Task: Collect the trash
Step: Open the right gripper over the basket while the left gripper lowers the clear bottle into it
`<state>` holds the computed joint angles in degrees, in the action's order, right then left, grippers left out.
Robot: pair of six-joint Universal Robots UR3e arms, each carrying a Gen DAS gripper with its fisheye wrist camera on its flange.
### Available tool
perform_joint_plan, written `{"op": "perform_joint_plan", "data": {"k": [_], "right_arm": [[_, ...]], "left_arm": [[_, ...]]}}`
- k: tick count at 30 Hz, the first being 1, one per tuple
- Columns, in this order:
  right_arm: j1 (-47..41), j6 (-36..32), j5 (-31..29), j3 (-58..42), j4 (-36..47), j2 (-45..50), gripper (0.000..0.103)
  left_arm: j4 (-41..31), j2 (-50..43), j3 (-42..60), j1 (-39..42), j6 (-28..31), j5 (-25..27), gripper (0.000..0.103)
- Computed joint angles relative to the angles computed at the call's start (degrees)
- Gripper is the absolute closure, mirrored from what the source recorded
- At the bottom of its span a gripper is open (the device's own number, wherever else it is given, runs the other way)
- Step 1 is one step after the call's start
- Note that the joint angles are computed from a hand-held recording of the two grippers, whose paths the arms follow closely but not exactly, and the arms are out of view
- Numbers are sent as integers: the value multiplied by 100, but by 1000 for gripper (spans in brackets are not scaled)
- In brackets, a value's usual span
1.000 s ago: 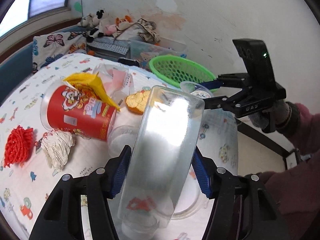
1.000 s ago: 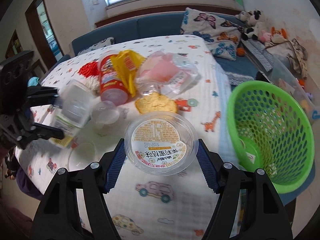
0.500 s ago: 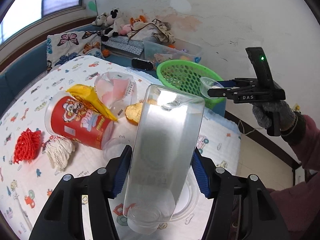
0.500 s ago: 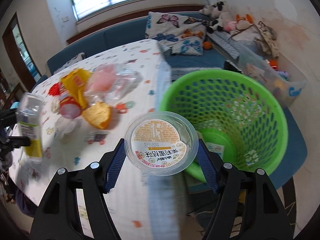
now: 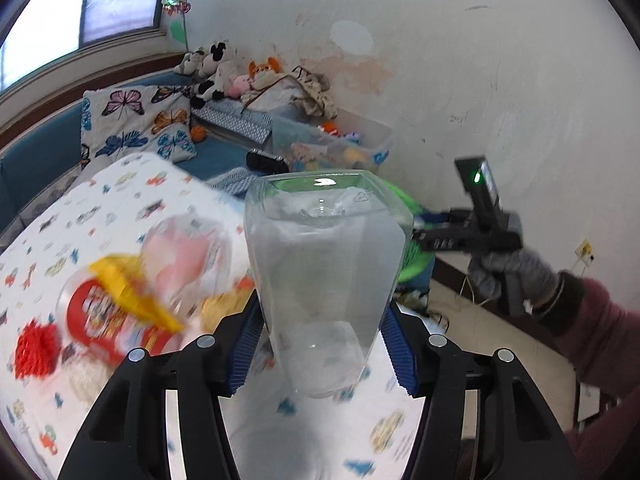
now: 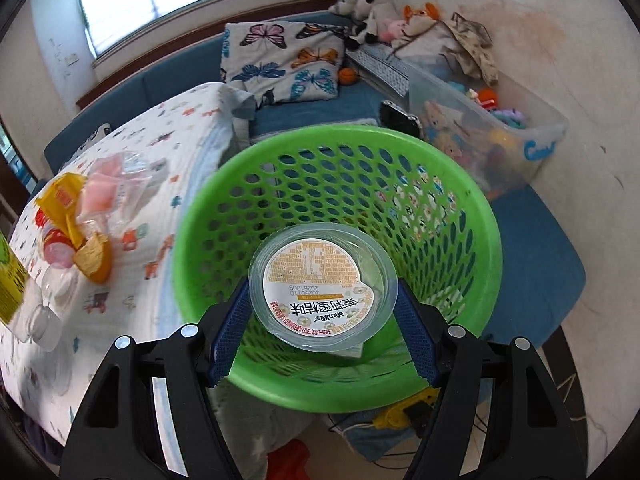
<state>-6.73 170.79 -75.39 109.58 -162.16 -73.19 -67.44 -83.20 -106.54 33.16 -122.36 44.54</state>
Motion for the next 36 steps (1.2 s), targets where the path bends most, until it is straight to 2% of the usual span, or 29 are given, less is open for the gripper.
{"op": "perform_joint_plan", "data": {"k": [5,8,15,25,36], "right_arm": [[-137,-46,130,-24,-58,157,30],[-256,-89,267,29,-121,188,25],[-571,-276,556,406,-284,-92,25],[-1192,-613,952,1448,-609,-1045,25],[-1703,-832,1337,2138,-587,-1516,25]], "left_arm": [[1050,-599,419,-846,-1089,60,48],[1346,-902,753,-1242,-1568,131,48],[2003,-1887,1722,-2152,-2684,507,48],[2128,-3736,3545,-3363,-3982,1372,48],[1806,-4854,4663,-3877,-4489,1965,48]]}}
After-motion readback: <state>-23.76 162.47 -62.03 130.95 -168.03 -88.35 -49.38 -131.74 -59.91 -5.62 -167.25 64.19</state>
